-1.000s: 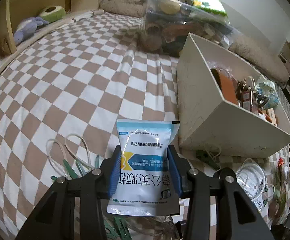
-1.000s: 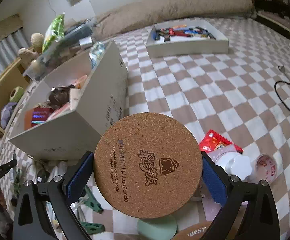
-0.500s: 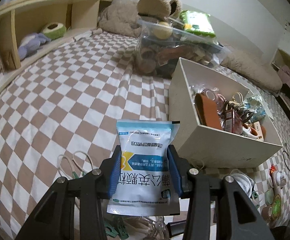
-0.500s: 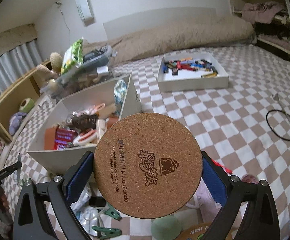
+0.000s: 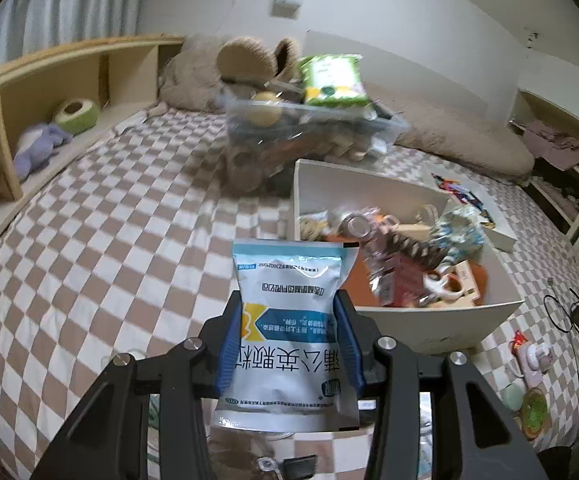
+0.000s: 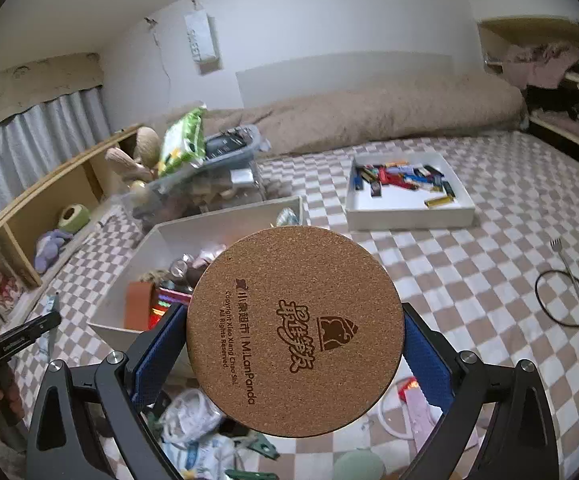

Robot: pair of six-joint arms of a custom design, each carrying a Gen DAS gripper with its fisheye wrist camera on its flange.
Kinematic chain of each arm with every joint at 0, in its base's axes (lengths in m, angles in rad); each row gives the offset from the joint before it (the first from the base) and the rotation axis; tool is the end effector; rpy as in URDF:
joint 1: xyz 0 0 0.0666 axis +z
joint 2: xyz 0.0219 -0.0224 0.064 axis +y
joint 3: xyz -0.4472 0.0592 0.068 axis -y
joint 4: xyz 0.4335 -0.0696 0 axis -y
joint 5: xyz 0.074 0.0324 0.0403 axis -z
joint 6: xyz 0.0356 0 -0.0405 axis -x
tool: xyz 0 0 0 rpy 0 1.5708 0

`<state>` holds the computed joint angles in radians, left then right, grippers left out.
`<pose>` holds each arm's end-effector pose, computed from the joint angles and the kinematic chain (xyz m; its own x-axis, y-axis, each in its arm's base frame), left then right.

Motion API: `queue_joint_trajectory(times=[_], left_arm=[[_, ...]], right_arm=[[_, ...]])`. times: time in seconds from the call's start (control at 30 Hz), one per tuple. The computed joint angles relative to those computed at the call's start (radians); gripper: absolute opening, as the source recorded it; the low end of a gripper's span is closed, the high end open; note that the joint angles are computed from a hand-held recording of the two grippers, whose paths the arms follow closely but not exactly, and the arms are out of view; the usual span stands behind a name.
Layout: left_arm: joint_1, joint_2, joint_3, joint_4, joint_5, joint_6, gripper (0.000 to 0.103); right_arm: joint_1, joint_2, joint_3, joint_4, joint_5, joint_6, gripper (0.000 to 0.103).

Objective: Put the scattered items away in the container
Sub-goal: 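Lift and carry the sachet and cork coaster over the white box with both grippers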

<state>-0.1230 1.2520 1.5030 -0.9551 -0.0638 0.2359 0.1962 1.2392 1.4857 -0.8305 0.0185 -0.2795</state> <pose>0.4464 -0.0533 0.6132 -0.6420 -0.1557 -0.7507 -0.0780 0.9874 -0.1380 0.4439 0.0871 0.6208 -0.5694 0.1681 -0.8047 -0.0236 0.9751 0.2203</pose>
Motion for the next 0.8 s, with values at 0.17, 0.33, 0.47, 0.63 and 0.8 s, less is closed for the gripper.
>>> queue_joint_trajectory(times=[0.17, 0.33, 0.47, 0.63, 0.8], left_arm=[[-0.026, 0.015, 0.049, 0.003, -0.002, -0.018, 0.043], [-0.054, 0.035, 0.101, 0.010, -0.004, -0.037, 0.043], [-0.073, 0.056, 0.140, 0.011, -0.006, -0.052, 0.043], [-0.088, 0.086, 0.193, 0.007, -0.003, -0.061, 0.043], [-0.095, 0.118, 0.245, 0.010, 0.007, -0.069, 0.043]], right_arm=[[0.013, 0.002, 0.029, 0.007, -0.005, 0.010, 0.100], [0.017, 0.014, 0.065, 0.004, -0.020, 0.007, 0.100], [0.022, 0.027, 0.102, 0.008, -0.029, 0.009, 0.100], [0.035, 0.045, 0.143, 0.022, -0.025, 0.027, 0.100], [0.043, 0.079, 0.195, 0.034, -0.040, 0.038, 0.100]])
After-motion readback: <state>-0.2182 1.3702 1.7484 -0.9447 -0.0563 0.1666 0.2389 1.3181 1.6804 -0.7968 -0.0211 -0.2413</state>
